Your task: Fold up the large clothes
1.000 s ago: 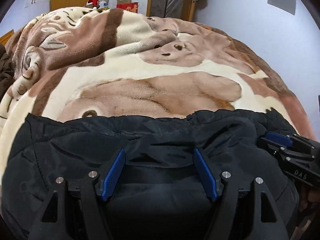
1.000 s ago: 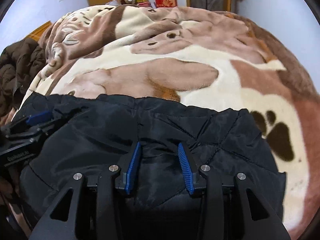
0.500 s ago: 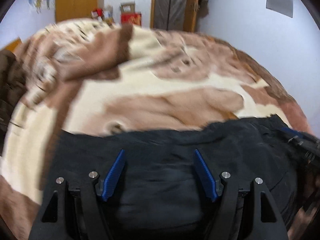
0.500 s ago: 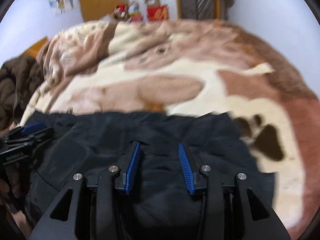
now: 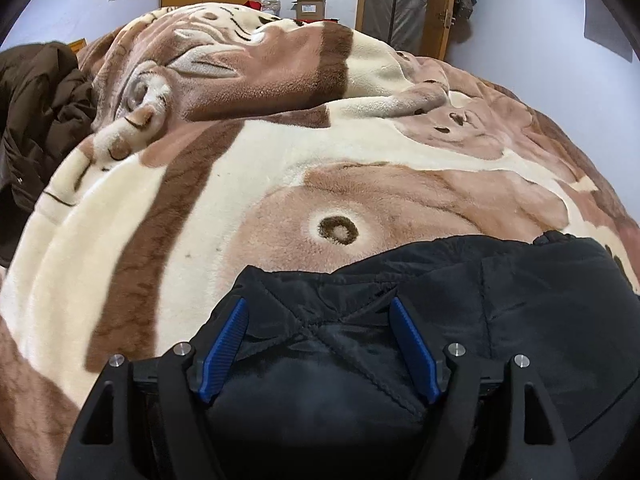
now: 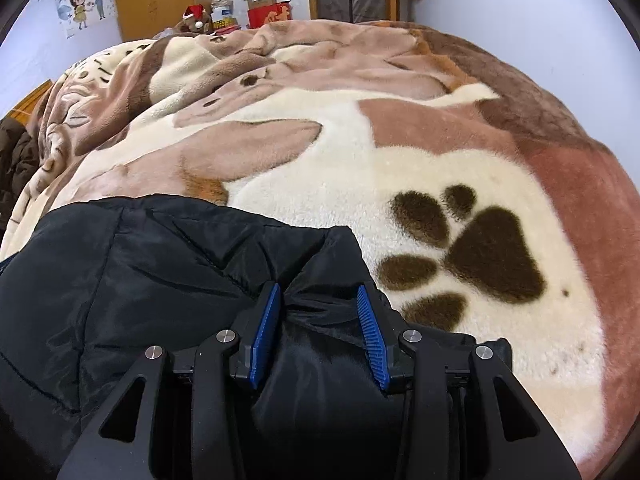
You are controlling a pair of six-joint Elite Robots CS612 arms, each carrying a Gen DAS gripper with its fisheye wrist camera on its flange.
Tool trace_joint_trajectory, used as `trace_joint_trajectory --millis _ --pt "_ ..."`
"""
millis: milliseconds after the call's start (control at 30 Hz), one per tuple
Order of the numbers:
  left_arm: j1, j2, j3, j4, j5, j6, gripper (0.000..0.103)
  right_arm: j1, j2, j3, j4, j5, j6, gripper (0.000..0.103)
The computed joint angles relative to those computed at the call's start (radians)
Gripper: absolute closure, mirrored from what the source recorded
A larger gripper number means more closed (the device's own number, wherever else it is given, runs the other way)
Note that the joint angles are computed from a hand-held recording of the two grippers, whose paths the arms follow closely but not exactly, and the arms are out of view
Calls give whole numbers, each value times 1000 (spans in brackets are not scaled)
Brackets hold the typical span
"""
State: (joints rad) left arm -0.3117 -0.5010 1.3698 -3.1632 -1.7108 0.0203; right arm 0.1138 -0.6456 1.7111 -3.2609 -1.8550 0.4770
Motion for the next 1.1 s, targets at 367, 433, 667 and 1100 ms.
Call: trace_joint_trajectory --millis 367,433,667,1100 --pt "-10 -29 15 48 47 8 27 10 -18 -11 81 -32 3 63" --pt "-3 -55 39 50 24 -7 28 17 -50 8 91 -44 16 63" --pt "4 -158 187 -120 -100 -14 28 51 -136 105 -71 -26 12 63" --pt "-36 -120 203 -45 -87 41 43 65 -63 75 15 -42 -26 63"
